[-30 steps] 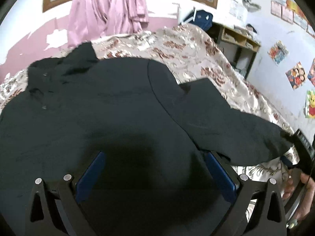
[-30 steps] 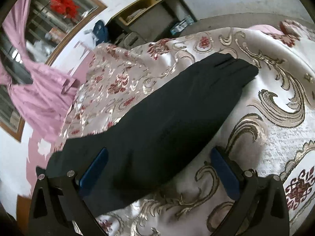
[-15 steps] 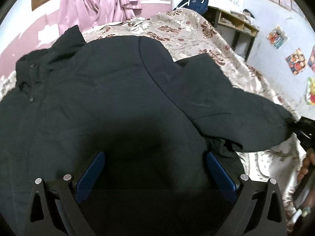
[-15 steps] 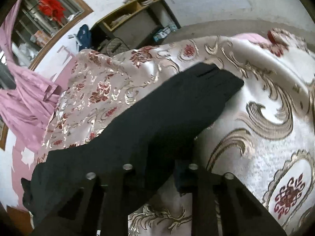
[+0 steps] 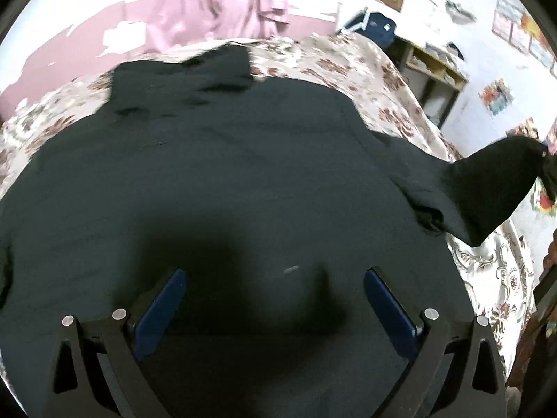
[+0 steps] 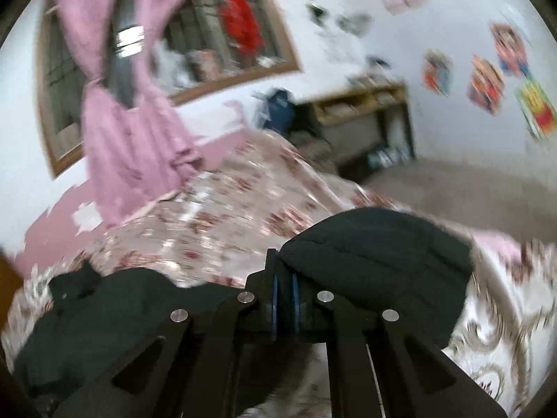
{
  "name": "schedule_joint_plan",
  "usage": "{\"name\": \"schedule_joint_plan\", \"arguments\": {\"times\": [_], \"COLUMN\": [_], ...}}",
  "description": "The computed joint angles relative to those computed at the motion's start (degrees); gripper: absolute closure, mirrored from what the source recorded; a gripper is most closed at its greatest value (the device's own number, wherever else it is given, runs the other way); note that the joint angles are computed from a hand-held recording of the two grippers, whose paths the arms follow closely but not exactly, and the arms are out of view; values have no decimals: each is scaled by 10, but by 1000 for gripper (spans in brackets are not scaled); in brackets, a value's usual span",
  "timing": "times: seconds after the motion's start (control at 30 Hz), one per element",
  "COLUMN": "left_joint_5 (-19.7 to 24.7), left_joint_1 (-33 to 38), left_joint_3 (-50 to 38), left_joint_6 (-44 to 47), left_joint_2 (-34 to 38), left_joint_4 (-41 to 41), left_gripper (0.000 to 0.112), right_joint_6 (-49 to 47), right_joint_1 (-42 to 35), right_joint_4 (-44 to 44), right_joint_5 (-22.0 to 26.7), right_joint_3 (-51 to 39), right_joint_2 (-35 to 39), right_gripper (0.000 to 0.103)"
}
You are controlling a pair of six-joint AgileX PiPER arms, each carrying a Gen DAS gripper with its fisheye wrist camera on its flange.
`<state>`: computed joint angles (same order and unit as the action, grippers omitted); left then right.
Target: Fold large clothes
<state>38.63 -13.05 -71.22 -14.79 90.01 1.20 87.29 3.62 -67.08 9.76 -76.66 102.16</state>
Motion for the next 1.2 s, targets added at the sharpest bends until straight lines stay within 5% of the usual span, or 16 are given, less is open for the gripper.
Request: {"name": "schedule_joint_plan", "arguments": {"times": [0.23,0.5,0.6,0.73,0.83,0.87,0.93,1.0,1.1,1.2], "left_joint_5": [-40,45,63,100,163,180,217,249,253,206], "left_joint_1": [177,474,546,608,654,661,668,666,628,570], "left_joint_3": [129,191,210,229,230,227,218,214,204,192], "left_joint_6": [186,503,588,683,749,758,771,778,763,727], "left_joint_2": [-136,-181,-172,-148,-114,-100,-71,-54,-32,-15], "left_joint_4": [-162,-425,-481,-547,-603,-613,-631,-650,-672,-672], "left_gripper": [11,11,11,11,11,11,11,11,11,11], "right_joint_6": [-375,-595,-642,-737,-779,-790,-796,-826,-876,-836], "right_joint_1": [165,347,390,451,480,485,484,475,461,465], "right_joint_4": [236,331,361,444,478,502,543,620,720,703], "right_joint_5": [113,246,275,376,456,462,419,363,298,255], "right_joint_3": [-146,-351,-389,-502,-575,-568,-494,-389,-229,-84], "right_joint_2": [0,112,153,256,323,324,285,220,118,15], "right_gripper": [97,97,97,96,84,76,36,22,22,22]}}
